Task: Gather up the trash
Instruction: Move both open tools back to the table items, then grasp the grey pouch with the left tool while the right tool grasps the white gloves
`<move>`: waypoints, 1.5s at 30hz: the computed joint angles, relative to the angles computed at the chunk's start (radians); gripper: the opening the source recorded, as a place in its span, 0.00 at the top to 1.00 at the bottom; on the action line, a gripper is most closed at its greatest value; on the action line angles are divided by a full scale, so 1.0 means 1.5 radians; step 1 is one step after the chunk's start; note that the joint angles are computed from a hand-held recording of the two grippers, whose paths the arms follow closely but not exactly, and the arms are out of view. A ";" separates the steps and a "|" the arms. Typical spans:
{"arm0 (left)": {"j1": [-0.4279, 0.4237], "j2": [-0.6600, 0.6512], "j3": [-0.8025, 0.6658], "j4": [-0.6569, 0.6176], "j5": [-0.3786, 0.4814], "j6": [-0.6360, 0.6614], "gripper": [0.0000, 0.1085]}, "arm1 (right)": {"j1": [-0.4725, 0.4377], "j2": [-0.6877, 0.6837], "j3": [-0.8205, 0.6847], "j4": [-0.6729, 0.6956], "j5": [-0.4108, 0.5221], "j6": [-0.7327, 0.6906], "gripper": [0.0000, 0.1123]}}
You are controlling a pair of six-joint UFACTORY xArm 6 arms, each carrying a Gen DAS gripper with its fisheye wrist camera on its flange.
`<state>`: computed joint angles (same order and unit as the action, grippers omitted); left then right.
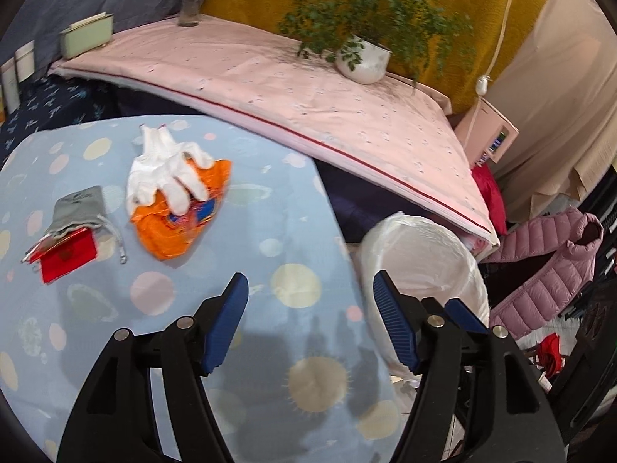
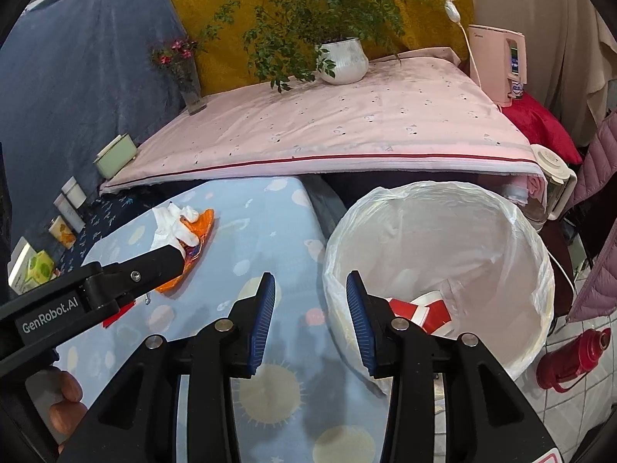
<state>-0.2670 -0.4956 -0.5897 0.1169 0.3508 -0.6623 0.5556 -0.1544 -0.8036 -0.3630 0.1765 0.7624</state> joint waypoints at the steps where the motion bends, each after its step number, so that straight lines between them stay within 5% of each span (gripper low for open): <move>1: 0.009 -0.007 0.007 -0.006 0.002 0.003 0.39 | 0.005 0.005 -0.005 0.000 0.002 -0.002 0.66; 22: 0.265 -0.096 0.101 -0.191 0.035 0.191 0.34 | 0.133 0.193 -0.214 0.076 0.051 -0.098 0.62; 33: 0.379 0.047 0.013 -0.300 0.037 0.309 0.34 | 0.174 0.411 -0.497 0.186 0.127 -0.221 0.62; 40: 0.389 0.151 -0.055 -0.368 0.049 0.374 0.34 | 0.185 0.562 -0.705 0.206 0.210 -0.261 0.62; 45: 0.386 0.184 -0.067 -0.413 0.056 0.412 0.44 | 0.183 0.626 -0.781 0.210 0.249 -0.271 0.66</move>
<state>0.3120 -0.2202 -0.6895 -0.5026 0.4346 -0.0447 0.8301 0.7850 -1.9745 -0.0480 0.5495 0.3555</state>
